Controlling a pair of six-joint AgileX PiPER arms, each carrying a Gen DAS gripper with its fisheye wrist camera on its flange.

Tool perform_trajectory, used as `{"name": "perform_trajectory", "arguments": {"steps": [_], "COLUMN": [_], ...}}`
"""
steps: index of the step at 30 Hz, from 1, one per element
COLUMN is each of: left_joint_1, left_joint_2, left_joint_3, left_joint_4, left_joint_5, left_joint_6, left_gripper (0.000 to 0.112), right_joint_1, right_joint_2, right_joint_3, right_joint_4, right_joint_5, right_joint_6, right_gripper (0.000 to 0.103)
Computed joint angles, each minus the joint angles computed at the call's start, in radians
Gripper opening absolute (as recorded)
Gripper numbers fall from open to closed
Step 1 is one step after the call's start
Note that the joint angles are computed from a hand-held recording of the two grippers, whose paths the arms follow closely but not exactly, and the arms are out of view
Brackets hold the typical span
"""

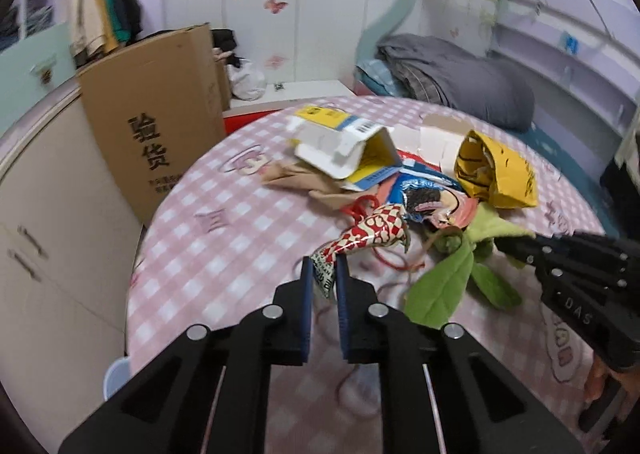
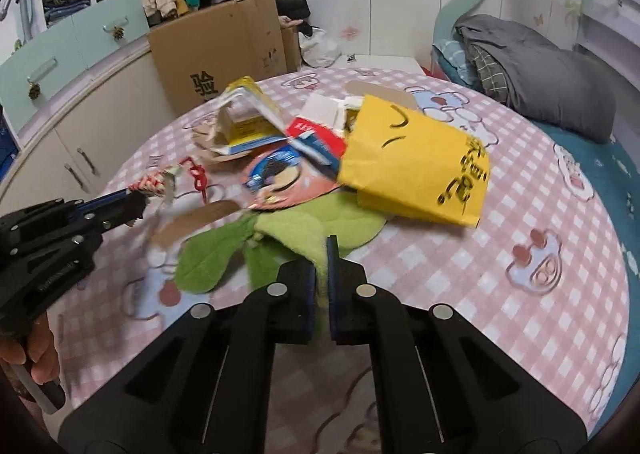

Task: Collect trash
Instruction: 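Grasp the red-and-white candy wrapper with the left gripper while the right grasps the green plush leaf, then carry candy wrapper and green leaf to the wastebasket and release them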

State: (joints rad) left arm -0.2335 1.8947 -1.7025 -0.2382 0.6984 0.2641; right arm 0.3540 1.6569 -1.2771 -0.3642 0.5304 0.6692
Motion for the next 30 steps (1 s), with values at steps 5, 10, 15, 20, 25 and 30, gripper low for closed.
{"name": "perform_trajectory", "arguments": {"steps": [5, 10, 15, 20, 25, 30], "left_joint_1": [0.064, 0.144, 0.216, 0.312, 0.424, 0.561], "left_joint_2": [-0.125, -0.217, -0.266, -0.289, -0.306, -0.283], "left_joint_3": [0.143, 0.218, 0.234, 0.234, 0.260, 0.285], "left_joint_4": [-0.063, -0.162, -0.278, -0.410, -0.500, -0.563], "left_joint_5": [-0.049, -0.049, -0.007, 0.049, 0.075, 0.088], "left_joint_6": [0.037, 0.105, 0.189, 0.277, 0.350, 0.425], "left_gripper": [0.010, 0.010, 0.010, 0.010, 0.010, 0.010], "right_joint_1": [0.069, 0.146, 0.206, 0.285, 0.348, 0.399], "right_joint_2": [-0.084, -0.146, -0.150, -0.091, 0.032, 0.238], "right_joint_3": [0.037, -0.027, -0.124, -0.233, -0.379, -0.629], "right_joint_4": [-0.089, -0.167, -0.184, -0.181, -0.131, -0.015], "right_joint_5": [0.009, 0.084, 0.150, 0.192, 0.216, 0.264], "right_joint_6": [0.101, 0.160, 0.156, 0.136, 0.076, -0.042], "right_gripper": [0.005, 0.005, 0.005, 0.005, 0.005, 0.005]}}
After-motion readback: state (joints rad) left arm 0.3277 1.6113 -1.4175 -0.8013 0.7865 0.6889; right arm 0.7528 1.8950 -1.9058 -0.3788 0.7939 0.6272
